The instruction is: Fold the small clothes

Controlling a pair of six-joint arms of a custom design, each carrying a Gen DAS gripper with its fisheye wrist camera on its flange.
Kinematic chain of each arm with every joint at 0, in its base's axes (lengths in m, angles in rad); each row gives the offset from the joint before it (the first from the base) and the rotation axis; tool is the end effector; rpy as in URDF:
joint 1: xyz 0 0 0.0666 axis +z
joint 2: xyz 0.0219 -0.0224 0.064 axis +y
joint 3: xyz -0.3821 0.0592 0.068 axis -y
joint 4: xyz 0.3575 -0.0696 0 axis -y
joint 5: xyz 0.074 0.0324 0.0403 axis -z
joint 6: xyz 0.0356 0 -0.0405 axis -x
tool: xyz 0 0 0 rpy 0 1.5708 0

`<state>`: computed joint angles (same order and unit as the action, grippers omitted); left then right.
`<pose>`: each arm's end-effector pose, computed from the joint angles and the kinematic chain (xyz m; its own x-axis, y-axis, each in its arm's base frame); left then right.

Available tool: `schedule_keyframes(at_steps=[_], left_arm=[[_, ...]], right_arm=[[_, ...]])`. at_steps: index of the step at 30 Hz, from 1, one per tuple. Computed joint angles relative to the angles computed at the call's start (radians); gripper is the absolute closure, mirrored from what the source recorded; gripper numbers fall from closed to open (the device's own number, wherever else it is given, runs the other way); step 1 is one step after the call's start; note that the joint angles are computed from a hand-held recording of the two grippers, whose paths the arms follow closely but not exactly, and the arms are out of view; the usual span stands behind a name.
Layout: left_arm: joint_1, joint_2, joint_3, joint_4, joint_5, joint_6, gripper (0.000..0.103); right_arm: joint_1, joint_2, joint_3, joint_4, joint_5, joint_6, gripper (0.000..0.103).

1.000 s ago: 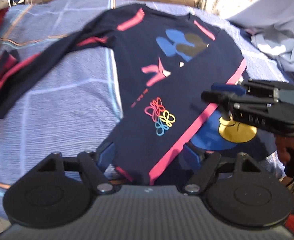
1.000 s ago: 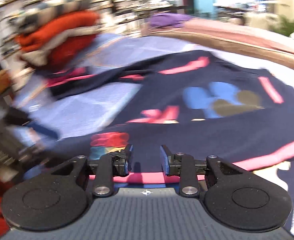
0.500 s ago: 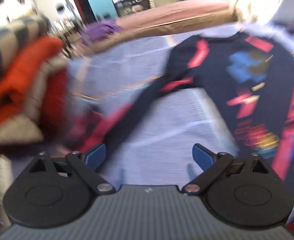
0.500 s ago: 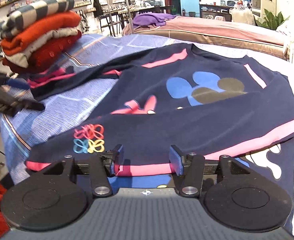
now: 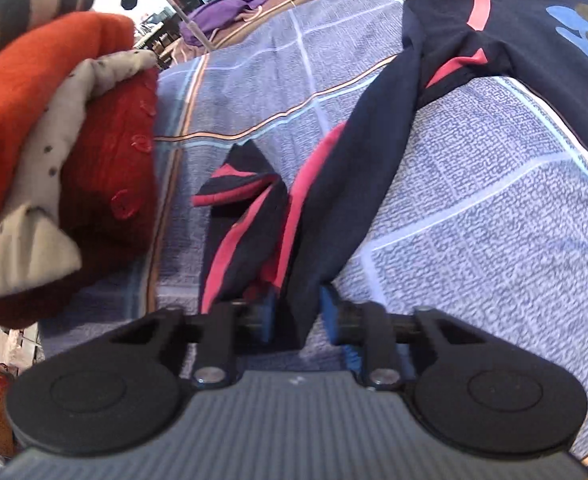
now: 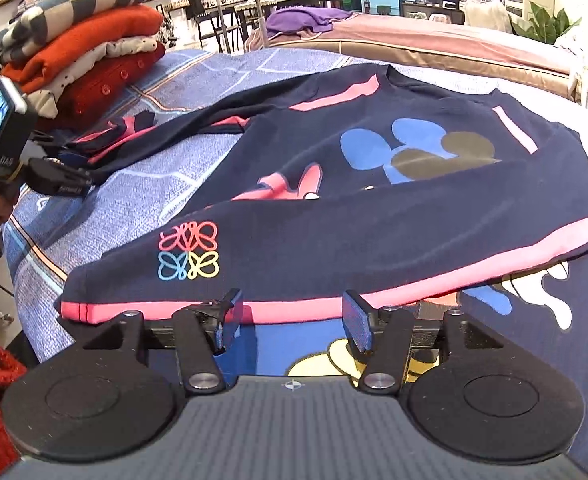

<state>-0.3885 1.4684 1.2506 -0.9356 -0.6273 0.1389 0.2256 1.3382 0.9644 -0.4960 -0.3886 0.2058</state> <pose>0.4159 -0.1481 0.3463 -0.8498 0.2267 -0.4758 -0.0315 0.8793 0.4753 0.3885 0.1026 0.3057 -0.6381 -0.3405 -0.6905 -0.5880 0.7945 0.1516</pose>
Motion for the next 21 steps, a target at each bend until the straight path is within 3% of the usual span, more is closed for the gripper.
schedule_keyframes(at_steps=[1, 10, 14, 18, 21], left_arm=[[0.001, 0.007, 0.011, -0.013, 0.010, -0.008, 0.095], [0.003, 0.006, 0.158, -0.114, 0.158, 0.050, 0.096], [-0.006, 0.025, 0.283, -0.153, 0.238, 0.073, 0.096], [-0.022, 0.084, 0.490, -0.166, 0.444, 0.118, 0.097], [-0.076, 0.168, 0.689, -0.187, 0.532, 0.120, 0.097]], right_arm=[[0.000, -0.001, -0.001, 0.002, 0.000, 0.000, 0.011], [-0.021, -0.004, -0.005, 0.016, -0.022, -0.023, 0.011], [-0.042, -0.004, -0.005, 0.020, -0.055, -0.052, 0.011], [-0.071, -0.012, -0.004, 0.037, -0.104, -0.096, 0.011], [-0.094, -0.025, -0.004, 0.055, -0.123, -0.129, 0.011]])
